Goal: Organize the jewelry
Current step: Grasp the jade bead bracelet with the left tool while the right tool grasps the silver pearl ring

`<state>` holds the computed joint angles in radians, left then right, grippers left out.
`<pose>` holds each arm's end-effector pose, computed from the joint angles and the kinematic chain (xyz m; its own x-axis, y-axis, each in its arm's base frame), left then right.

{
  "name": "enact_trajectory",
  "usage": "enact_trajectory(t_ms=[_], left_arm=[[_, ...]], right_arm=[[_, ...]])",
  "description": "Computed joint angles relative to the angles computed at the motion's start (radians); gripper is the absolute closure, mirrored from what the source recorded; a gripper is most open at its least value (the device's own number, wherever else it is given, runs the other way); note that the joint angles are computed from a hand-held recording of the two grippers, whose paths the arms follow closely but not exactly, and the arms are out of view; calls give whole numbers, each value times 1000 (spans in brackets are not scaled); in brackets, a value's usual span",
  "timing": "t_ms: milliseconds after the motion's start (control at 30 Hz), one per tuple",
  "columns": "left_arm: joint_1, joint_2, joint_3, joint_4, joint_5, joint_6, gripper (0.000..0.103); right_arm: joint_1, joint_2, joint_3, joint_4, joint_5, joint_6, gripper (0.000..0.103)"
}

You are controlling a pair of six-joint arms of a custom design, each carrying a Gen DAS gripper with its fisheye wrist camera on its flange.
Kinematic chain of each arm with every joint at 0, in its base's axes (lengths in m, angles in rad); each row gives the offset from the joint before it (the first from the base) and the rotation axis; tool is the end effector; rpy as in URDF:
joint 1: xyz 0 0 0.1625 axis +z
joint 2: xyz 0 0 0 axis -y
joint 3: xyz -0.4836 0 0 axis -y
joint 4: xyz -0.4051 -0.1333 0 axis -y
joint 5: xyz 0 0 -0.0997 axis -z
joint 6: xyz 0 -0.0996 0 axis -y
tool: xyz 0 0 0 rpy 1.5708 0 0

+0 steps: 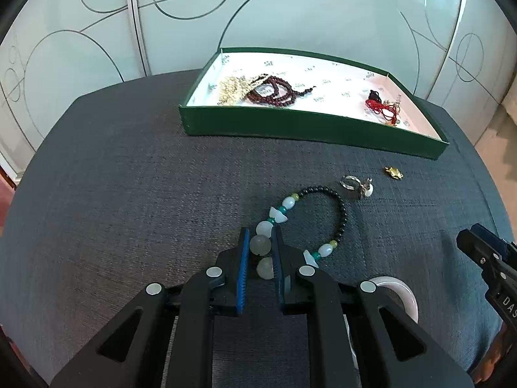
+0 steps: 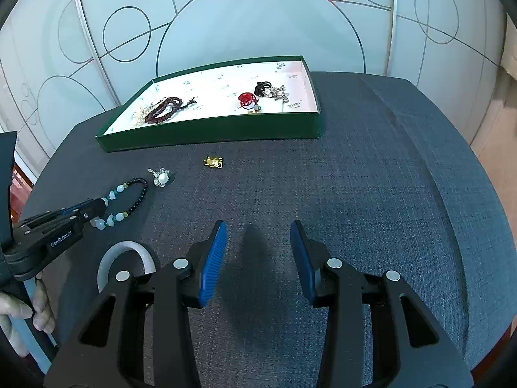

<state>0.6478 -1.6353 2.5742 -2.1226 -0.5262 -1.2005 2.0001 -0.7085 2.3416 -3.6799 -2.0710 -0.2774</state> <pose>-0.0921 -0.3449 0.2343 -0.7038 -0.3047 -0.6417 0.2274 0.7592 -0.6099 0.2737 -0.3923 0.0409 -0.7540 -0.3804 0.5355 -0.5994 0.7320 -0.3240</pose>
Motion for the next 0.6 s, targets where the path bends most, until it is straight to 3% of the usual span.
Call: enact_trajectory(t_ms=[167, 600], left_arm=[[-13, -44, -9, 87, 22, -49, 89], [31, -124, -18, 177, 47, -89, 89]], right_arm=[[12, 5, -13, 18, 6, 0, 62], [69, 64, -113, 115, 31, 13, 62]])
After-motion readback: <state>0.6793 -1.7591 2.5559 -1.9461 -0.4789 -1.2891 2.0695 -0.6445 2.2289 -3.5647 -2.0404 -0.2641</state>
